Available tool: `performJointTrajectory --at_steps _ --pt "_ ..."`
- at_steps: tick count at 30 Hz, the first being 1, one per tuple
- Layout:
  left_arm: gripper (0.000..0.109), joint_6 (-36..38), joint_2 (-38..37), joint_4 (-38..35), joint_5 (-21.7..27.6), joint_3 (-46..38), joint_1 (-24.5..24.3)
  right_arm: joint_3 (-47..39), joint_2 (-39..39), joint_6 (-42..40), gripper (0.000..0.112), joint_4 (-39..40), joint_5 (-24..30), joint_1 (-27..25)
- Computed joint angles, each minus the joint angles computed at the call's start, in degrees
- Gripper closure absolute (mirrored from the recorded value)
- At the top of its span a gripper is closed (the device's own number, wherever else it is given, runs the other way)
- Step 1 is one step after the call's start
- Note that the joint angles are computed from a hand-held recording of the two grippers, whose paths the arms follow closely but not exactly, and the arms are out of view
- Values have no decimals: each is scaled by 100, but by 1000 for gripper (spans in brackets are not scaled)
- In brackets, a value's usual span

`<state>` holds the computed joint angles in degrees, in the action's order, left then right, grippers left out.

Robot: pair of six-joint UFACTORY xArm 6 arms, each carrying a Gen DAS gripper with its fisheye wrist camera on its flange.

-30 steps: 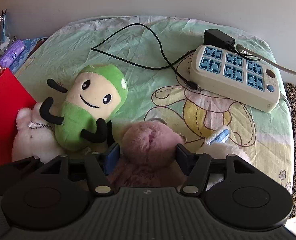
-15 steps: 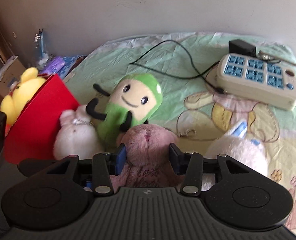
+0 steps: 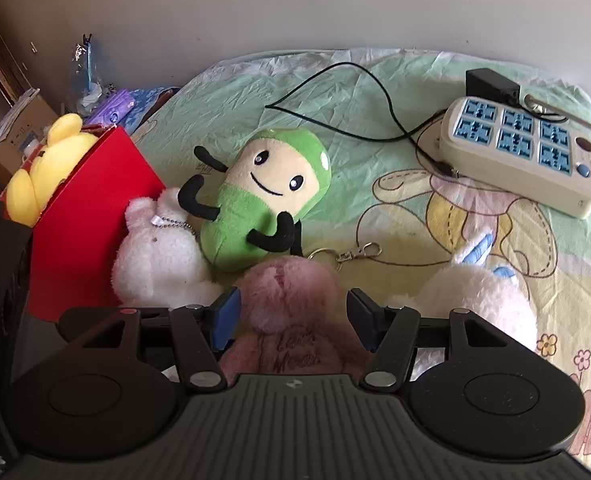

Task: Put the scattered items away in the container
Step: 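Close both grippers on the pink teddy bear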

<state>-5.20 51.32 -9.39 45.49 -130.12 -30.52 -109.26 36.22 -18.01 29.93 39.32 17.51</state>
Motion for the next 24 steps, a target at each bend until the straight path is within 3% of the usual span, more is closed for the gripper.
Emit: performJointTrajectory --at_steps 2,5,15,19,24 --pt "47 11 21 20 22 -42 -7 -5 3 23 51 4 43 -12" --pt "47 76 15 -69 31 -34 15 415 -274 -127 51 613 -396 -55" --pt "50 111 218 38 165 -388 56 1774 -1132 51 51 1401 -2256 -145" --pt "51 -52 149 252 99 -267 -29 1553 -1052 -496 51 2140 -1785 -218" --pt "52 -73 -83 410 -56 94 -78 497 -379 -699 52 1467 -643 -85"
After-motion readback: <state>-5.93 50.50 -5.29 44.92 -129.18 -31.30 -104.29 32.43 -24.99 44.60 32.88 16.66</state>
